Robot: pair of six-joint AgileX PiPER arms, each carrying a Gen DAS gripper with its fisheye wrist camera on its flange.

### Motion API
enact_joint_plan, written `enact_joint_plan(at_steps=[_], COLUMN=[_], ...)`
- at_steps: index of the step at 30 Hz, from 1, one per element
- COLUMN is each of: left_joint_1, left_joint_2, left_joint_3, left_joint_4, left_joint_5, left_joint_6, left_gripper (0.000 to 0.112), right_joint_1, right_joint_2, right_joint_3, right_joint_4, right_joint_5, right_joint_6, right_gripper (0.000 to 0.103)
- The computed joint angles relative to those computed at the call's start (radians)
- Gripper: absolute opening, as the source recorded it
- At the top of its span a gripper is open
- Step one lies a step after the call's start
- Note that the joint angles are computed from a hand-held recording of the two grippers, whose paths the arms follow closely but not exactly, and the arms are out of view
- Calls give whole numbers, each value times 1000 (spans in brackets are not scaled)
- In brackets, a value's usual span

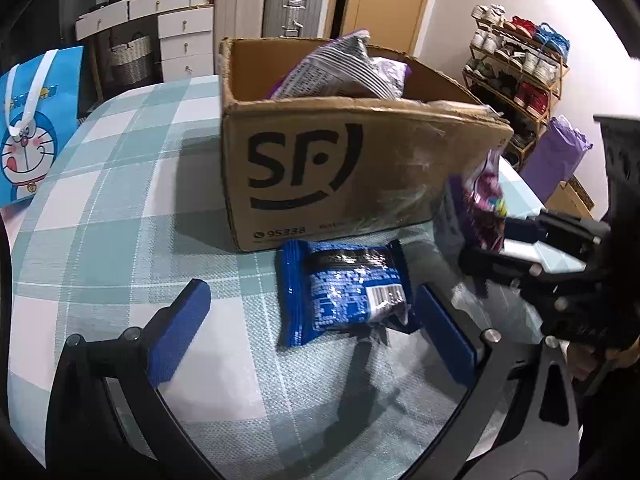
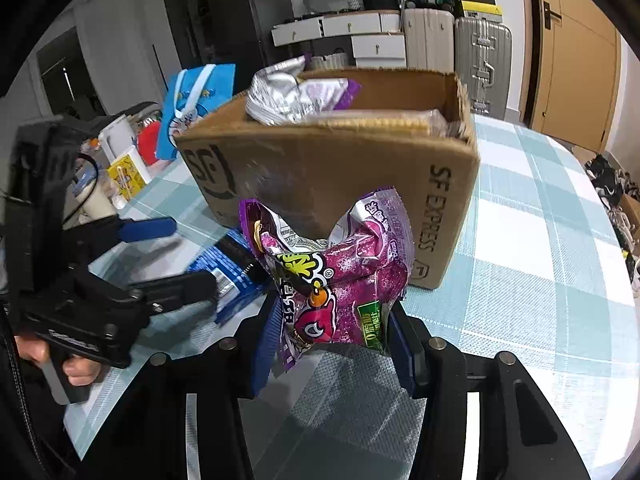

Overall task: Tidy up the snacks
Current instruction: 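Grasp the pink candy bag with the right tool, then grasp the blue wafer pack with the left tool while the right tool holds the pink bag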

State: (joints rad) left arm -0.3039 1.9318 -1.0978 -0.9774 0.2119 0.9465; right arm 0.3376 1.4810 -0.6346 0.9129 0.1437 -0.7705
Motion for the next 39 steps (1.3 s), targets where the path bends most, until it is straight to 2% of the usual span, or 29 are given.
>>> enact_joint_plan(at_steps=[1, 6, 11, 14, 19, 21, 25, 28, 30, 33, 39], left_joint_1=[-2, -18, -61, -71, -94, -97, -97, -72, -64, -58, -46], left_joint_2=[3, 24, 46, 52, 73, 74, 73, 89, 91, 96, 66], left_joint_3=[-3, -22, -38, -41, -67, -68, -69, -68, -74, -81, -54], left_joint_4=[3, 39, 187, 179, 339, 317, 311, 154, 100, 50, -62], left_joint_5=[5, 41, 11, 8, -4, -9, -18, -18, -2, 10, 19], left_joint_6=[-1, -52, -198, -199, -372, -349, -357, -185, -125, -72, 68], left_gripper=[102, 102, 102, 102, 92, 82, 70, 58, 48, 45, 43], right_joint_1=[-12, -35, -47, -58, -45, -33, -31, -35, -34, -32, -34], right_joint_2=[-16, -86, -107, -107, -99, -93, -95, -100, -103, -109, -118], right_joint_3=[4, 16, 11, 16, 14, 10, 12, 17, 19, 19, 20], right_joint_4=[26, -57, -130, -140, -169, -187, -186, -170, -175, -231, -237], right_joint_5=[15, 32, 43, 45, 36, 28, 22, 21, 21, 20, 22], right_joint_6=[-28, 54, 134, 139, 178, 202, 202, 185, 191, 246, 253], right_gripper=[50, 50, 50, 50, 50, 50, 50, 50, 50, 50, 50])
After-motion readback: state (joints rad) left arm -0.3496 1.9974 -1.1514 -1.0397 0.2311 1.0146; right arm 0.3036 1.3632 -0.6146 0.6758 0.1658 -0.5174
